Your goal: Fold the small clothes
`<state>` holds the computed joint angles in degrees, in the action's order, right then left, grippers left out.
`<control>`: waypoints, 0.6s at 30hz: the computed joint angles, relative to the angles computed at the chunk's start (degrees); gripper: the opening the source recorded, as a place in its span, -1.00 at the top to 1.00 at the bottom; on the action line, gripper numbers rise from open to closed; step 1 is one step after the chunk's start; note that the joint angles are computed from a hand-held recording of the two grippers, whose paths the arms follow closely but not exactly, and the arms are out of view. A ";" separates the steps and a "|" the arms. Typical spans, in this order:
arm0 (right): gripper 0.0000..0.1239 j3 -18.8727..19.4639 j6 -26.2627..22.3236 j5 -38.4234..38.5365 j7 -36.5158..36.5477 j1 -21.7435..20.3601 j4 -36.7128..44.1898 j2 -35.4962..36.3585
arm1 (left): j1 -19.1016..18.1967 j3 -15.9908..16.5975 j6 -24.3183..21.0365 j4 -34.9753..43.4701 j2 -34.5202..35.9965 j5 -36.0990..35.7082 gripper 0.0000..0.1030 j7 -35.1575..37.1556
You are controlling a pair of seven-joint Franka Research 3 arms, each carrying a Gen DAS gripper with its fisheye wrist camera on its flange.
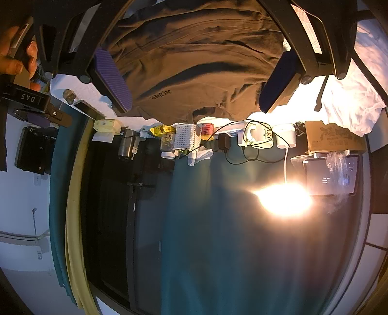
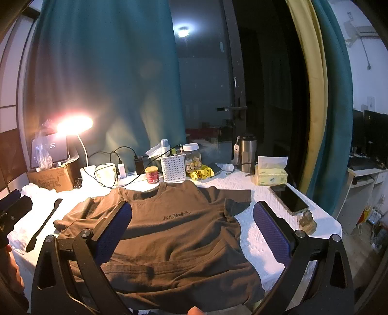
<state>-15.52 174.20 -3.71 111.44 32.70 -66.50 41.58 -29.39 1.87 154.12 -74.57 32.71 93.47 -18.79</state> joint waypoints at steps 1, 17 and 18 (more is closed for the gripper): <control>-0.65 0.44 -0.35 0.14 -0.31 -0.31 0.27 0.02 | -0.08 0.02 -0.20 -0.10 -0.07 0.00 -1.00 0.03; -0.65 0.23 -0.56 -0.06 -0.32 -0.10 1.59 0.90 | -0.32 -0.03 -1.88 0.58 0.24 -3.64 -1.00 2.32; -0.65 0.22 -0.78 -0.09 -0.29 -0.12 2.03 1.15 | -0.39 0.07 -1.83 0.64 0.31 -3.74 -1.00 2.39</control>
